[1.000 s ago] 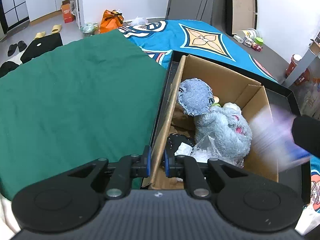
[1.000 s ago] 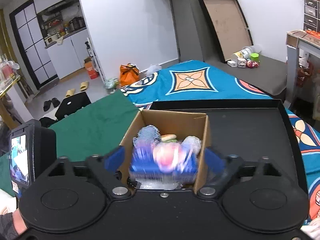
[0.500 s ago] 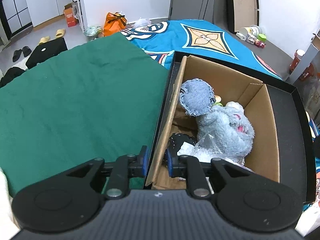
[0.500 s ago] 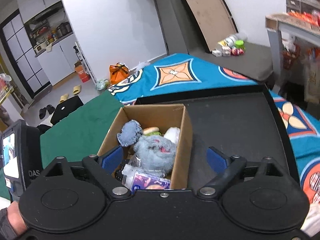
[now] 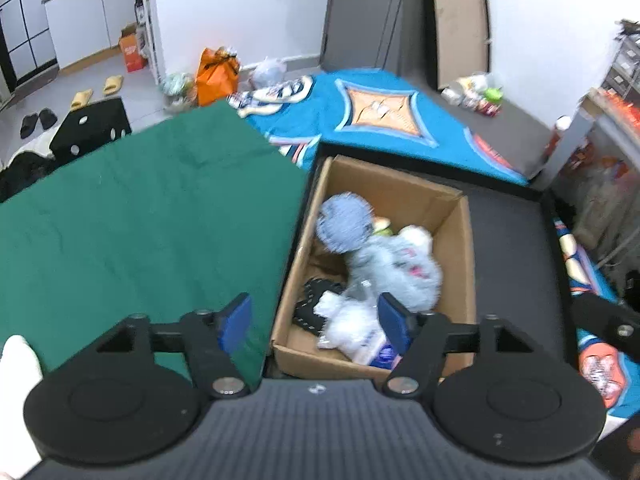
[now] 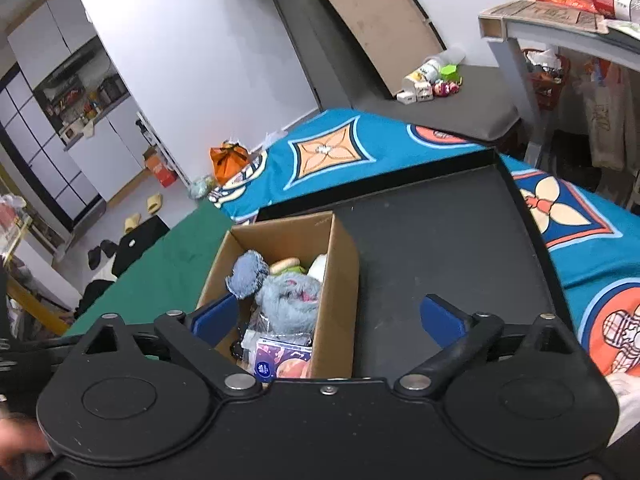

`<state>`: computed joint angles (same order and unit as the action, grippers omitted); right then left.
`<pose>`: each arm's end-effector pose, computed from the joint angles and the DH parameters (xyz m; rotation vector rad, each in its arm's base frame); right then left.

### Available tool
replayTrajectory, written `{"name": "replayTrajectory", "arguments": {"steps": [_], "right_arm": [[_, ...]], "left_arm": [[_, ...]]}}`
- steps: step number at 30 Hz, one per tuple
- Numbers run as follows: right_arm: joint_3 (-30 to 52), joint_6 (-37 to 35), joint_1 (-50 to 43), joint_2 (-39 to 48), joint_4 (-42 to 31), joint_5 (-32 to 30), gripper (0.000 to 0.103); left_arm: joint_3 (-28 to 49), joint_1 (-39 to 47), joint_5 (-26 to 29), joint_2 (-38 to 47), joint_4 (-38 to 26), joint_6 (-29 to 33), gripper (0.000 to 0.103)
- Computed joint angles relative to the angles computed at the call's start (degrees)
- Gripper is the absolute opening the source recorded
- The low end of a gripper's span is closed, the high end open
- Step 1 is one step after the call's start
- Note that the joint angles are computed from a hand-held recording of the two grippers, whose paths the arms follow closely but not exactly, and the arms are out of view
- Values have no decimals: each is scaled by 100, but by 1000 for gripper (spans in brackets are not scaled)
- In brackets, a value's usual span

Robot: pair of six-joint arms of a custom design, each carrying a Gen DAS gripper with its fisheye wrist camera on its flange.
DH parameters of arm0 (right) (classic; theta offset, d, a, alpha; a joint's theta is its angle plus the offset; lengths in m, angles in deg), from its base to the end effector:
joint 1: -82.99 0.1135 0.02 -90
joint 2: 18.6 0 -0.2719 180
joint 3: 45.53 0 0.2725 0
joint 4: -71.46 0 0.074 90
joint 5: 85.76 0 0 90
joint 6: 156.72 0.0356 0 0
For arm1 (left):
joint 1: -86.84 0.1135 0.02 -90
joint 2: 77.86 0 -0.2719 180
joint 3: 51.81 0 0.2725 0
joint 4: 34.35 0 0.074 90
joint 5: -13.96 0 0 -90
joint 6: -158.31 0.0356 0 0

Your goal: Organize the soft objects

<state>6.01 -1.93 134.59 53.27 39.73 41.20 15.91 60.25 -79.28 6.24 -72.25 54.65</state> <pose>0.1745 0.1857 0.1964 0.5154 2.2064 0.2611 0.2848 -0.1403 0.2182 0.2619 2.5157 -0.2132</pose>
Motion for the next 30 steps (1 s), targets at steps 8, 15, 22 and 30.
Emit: {"name": "replayTrajectory", "arguments": {"steps": [8,15,22,30], "right_arm": [[-21,252,351,-932,-965,253,103],[22,706,875,-1553,-2035,646,103],[245,1222,1551,-1909,-3026,1124,103],[587,2091,2328,-1955,-4155,1527,103]], "left_arm": [[175,-479,-347,-977,-755,-165,92],[183,-1106,-705,-1715,-1377,-449,96],[89,-1566,-961,-2290,-1780,-747,97],[180,-2129,-1456,-2782,-2333,-1062,97]]}}
